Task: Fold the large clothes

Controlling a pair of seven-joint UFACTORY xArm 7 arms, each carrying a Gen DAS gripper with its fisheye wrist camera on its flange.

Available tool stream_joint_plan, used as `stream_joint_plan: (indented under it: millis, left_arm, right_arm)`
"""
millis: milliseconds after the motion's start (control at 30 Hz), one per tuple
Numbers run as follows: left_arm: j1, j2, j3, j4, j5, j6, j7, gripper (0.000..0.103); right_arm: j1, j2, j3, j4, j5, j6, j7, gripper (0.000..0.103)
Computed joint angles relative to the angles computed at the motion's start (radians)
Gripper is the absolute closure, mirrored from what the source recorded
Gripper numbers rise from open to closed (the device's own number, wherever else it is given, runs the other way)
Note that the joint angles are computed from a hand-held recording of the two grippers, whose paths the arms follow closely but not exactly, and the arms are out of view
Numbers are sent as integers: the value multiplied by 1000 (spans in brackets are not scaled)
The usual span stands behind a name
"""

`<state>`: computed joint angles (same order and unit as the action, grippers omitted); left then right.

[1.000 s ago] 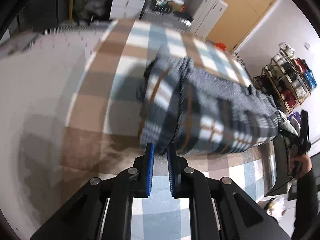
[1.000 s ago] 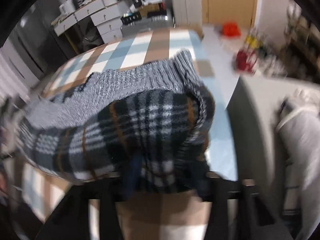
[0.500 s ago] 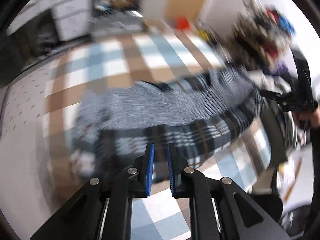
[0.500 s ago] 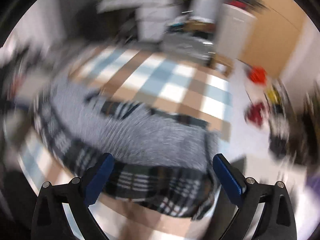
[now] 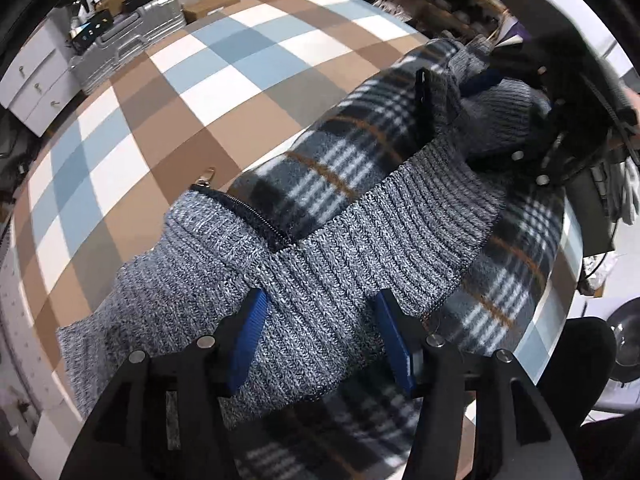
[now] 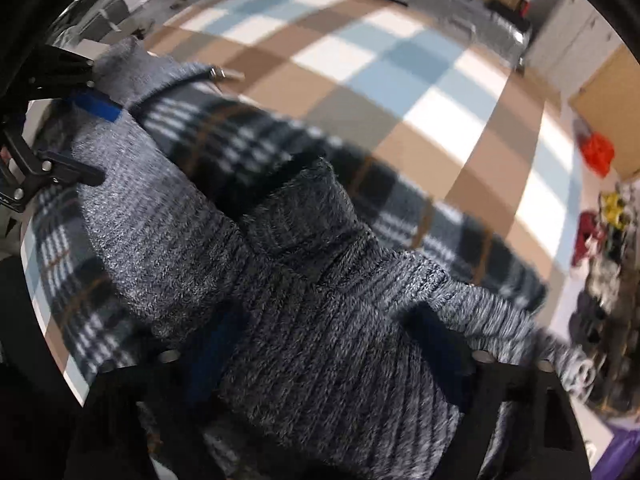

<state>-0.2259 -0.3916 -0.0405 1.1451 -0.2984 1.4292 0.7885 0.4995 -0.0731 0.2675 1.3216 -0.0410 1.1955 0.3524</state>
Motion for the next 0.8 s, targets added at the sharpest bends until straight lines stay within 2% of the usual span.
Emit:
stream_joint_plan:
  millis: [33, 67, 100, 133, 167, 233, 300, 567, 633, 800]
  left_arm:
    - [1, -7, 4, -10, -8, -11, 4, 59]
    - [3, -12, 5, -18, -8, -23, 4, 78]
    - [8, -18, 8, -27, -8, -36, -2, 88]
    - [12, -8, 23, -15, -30, -14, -12, 93]
    - [16, -2, 32, -5, -44, 1, -20, 101]
    - [9, -4, 53, 0, -53, 12, -54, 102]
    - [34, -47, 26, -32, -48, -40, -58, 103]
    - [32, -142, 27, -46, -74, -180, -192, 103]
    - [31, -125, 39, -29, -82, -198, -221, 103]
    - [39, -73, -4, -68, -28, -310, -328, 103]
  right_arm:
    - [1, -7, 1, -10, 0, -17, 2, 36]
    - [1, -19, -1, -24, 12, -42, 3, 61]
    - [-1, -29, 1, -31, 11, -55, 30, 73]
    - [-2, -38, 4, -35, 3, -60, 54, 88]
    - [-5, -54, 7, -46, -6, -73, 91, 92]
    - [-10, -68, 8, -60, 10, -84, 148, 93]
    - [-10, -77, 20, -69, -27, -96, 186, 94]
    - [-19, -116, 65, -20, -241, -142, 351, 95]
    - [-32, -114, 70, -7, -290, -137, 389, 95]
    - [-48, -59, 57, 7, -296, -152, 467, 95]
